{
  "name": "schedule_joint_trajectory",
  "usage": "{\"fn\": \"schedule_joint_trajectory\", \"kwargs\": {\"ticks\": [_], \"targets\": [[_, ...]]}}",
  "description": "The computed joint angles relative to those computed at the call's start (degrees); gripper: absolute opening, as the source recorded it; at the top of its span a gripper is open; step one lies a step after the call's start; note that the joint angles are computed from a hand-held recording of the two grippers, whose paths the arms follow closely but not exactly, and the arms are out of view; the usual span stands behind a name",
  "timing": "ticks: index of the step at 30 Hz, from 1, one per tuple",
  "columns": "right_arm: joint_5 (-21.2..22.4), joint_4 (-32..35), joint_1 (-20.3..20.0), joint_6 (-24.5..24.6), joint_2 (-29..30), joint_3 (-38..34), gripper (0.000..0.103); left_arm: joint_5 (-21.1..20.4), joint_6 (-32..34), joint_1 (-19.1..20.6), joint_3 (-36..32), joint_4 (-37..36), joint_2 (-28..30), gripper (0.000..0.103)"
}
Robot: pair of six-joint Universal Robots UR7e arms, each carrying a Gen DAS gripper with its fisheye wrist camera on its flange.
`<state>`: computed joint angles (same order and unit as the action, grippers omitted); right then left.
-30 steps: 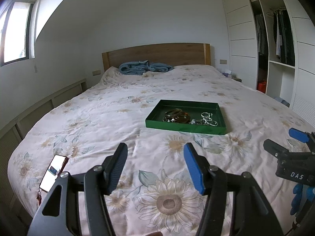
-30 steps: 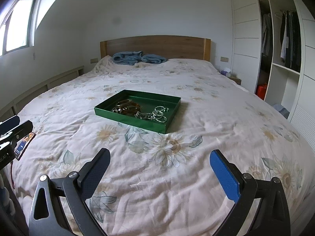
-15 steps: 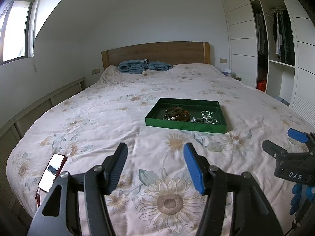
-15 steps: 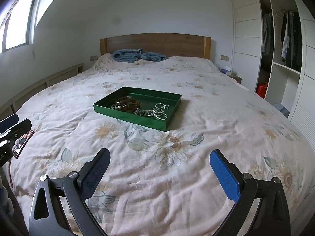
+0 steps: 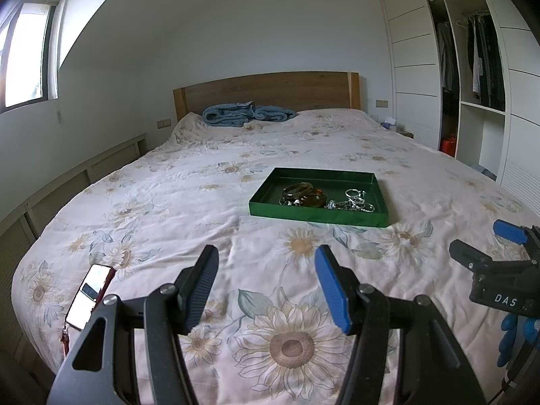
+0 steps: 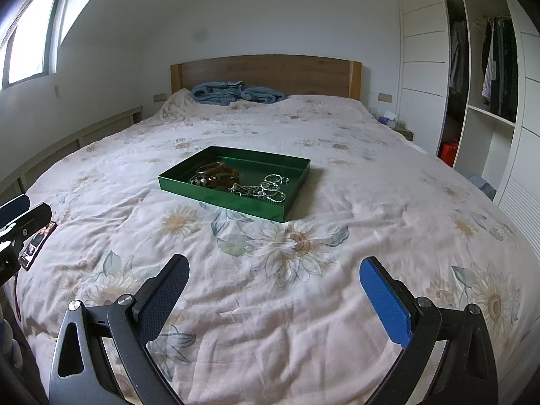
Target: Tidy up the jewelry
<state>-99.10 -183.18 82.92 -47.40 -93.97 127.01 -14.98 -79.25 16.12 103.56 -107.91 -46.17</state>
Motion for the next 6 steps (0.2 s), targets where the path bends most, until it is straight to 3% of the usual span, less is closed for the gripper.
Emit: {"fn": "schedule_joint_trajectory", "kwargs": {"ticks": [6], "targets": [[0.1,0.1,0.0,-0.1,0.0,-0.1,0.1,-0.2,-0.1,0.1,0.0,0.0,0.2,0.057]]}}
